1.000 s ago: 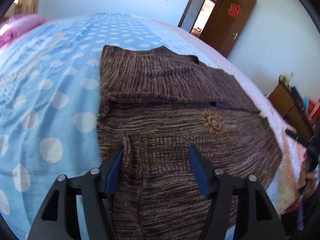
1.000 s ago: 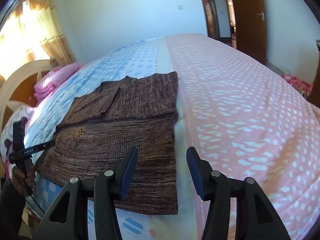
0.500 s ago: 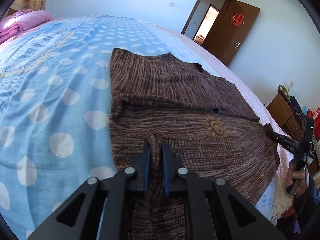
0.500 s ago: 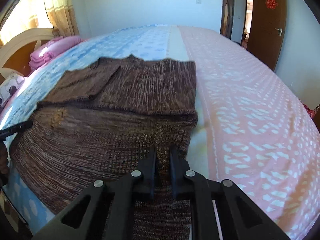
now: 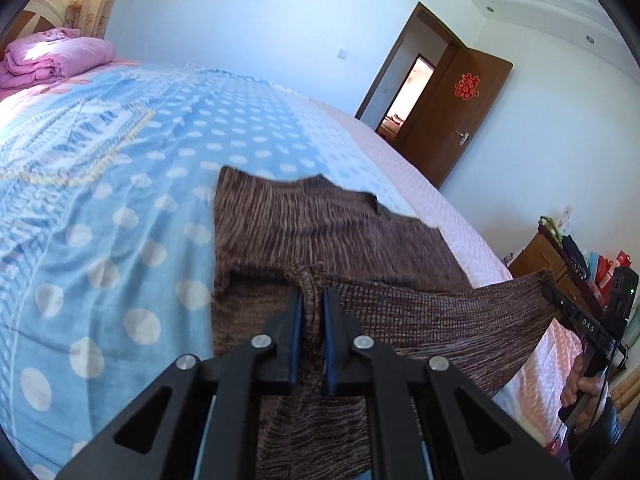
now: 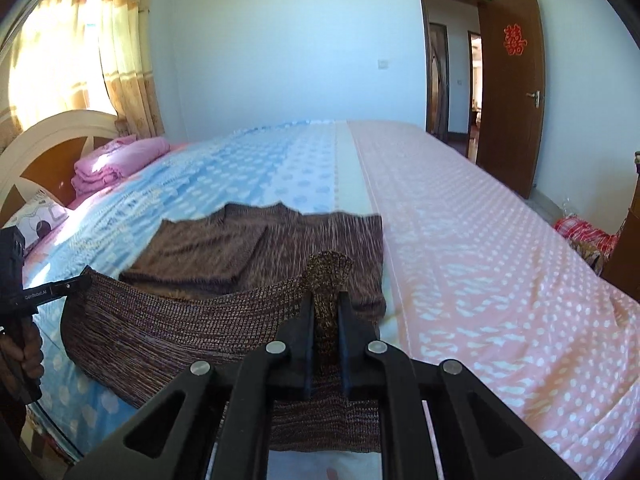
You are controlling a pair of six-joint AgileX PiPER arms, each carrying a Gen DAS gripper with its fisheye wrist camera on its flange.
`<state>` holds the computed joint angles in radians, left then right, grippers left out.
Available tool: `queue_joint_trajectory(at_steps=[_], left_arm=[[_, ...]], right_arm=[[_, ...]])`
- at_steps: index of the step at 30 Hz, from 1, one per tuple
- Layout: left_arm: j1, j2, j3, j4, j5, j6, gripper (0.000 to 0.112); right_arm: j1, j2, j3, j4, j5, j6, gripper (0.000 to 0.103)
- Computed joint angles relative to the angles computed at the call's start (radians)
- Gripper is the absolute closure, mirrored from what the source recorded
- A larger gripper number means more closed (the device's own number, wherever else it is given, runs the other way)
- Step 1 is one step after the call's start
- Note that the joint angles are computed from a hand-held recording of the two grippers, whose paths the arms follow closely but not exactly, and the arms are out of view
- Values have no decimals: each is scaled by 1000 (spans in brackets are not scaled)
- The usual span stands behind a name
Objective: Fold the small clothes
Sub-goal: 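Grasp the folded hem edge with both grippers and lift it, then fold the held edge over the sweater and open both grippers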
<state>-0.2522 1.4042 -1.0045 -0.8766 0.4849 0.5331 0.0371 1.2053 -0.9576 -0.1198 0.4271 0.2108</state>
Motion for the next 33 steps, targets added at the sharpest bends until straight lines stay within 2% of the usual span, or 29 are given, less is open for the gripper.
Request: queue_joint_trajectory(at_steps=[5, 10, 13, 19, 22, 24, 25, 27, 28, 29, 31, 33], left_arm=[[12, 83, -148, 114, 5, -126, 102], [16, 218, -358, 240, 26, -263, 102], [14, 320, -507, 327, 46, -356, 102], [14, 561, -800, 450, 86, -488, 103], [10, 692, -942, 525, 117, -583, 103], [-5, 790, -1037, 650, 137, -710, 103], [-8, 828, -1081, 677, 162, -739, 103], [-17, 928, -1203, 746, 263, -811, 102], [-12, 972, -1261, 724, 314, -811, 102], [-1, 976, -1279, 699, 325, -803, 97], [4, 965, -1261, 715, 304, -828, 95], [18, 1004, -1330, 680, 368, -831, 94]], right_arm=[[27, 72, -116, -91, 1, 42, 94], [26, 228, -281, -153, -7, 56, 94], [29, 352, -415, -250, -3, 109, 94], [2, 642, -745, -266, 49, 106, 94], [-7, 813, -933, -270, 103, 108, 94], [-11, 927, -1045, -285, 152, 125, 94], [-9, 974, -1085, -312, 181, 156, 94], [-19, 1068, -1170, -312, 242, 167, 94], [-28, 1124, -1246, -263, 308, 128, 94], [-40, 1166, -1324, -208, 371, 77, 93], [-58, 1178, -1361, -148, 387, 47, 88], [-76, 1163, -1340, -113, 374, 43, 72]])
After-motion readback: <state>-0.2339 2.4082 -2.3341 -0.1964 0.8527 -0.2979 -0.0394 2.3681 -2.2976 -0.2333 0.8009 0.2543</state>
